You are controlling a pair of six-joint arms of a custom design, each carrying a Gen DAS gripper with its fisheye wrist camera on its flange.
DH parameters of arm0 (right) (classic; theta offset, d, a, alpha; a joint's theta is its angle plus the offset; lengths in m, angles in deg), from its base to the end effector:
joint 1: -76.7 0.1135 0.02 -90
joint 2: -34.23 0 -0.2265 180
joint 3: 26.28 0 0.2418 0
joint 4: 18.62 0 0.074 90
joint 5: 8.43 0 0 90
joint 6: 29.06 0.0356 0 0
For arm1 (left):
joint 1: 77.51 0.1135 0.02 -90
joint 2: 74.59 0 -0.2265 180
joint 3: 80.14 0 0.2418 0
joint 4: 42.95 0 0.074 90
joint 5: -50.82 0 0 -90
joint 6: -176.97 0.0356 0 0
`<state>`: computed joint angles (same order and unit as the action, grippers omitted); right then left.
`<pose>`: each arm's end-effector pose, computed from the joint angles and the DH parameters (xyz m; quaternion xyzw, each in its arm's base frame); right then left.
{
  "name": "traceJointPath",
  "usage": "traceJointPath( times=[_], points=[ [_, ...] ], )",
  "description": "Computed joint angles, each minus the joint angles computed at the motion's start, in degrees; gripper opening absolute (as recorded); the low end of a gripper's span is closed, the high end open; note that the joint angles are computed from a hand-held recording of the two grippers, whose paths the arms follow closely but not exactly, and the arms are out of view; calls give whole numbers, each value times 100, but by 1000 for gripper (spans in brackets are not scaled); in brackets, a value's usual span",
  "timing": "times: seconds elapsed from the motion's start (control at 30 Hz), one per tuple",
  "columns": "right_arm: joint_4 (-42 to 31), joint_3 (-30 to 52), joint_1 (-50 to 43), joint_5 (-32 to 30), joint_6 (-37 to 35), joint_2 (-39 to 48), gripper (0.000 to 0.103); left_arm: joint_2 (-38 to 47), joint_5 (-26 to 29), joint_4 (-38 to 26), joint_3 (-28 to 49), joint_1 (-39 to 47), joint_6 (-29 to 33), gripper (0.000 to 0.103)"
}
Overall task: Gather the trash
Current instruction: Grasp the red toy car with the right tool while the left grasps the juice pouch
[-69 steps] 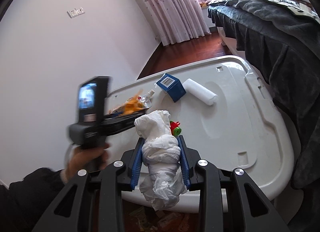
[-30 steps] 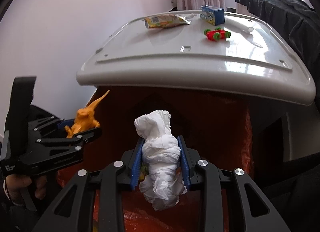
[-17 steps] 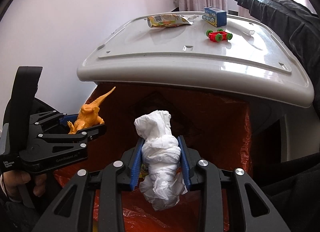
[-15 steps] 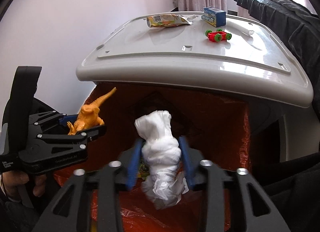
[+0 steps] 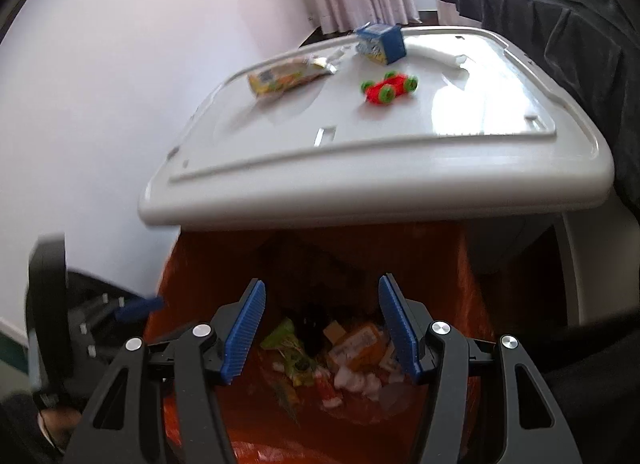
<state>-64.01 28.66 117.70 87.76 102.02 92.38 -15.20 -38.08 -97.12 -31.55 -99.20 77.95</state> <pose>0.1642 0.1377 0.2103 0.0197 0.9341 0.1937 0.2994 0.1750 -0.0703 0.1638 0.1098 0.9700 -0.0664 0.2065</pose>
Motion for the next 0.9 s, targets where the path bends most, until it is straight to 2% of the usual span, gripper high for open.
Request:
traceJointPath(
  times=[0.13,0.27,0.4,0.6,0.73,0.8,0.9],
  points=[
    [205,852,-981,-311,-590,932,62,-106,105,-312,416,194,245,75],
    [570,1928,-1679,-571,-517,2366,64,27,37,-571,1063,510,626,76],
    [553,3126,-1769,-96,-107,3809,67,236,233,-516,1483,1017,896,76],
    [-228,4855,-1557,990,498,5514,67,232,610,-204,1390,1487,919,76],
    [-762,5630,-1408,1577,590,6079,71,351,814,-156,1332,1631,992,76],
    [-1021,5914,-1379,1702,626,6270,63,378,991,-158,1329,1726,1007,76],
    [-1148,5918,-1364,1775,539,6263,57,356,1112,-144,1301,1784,975,76]
  ],
)
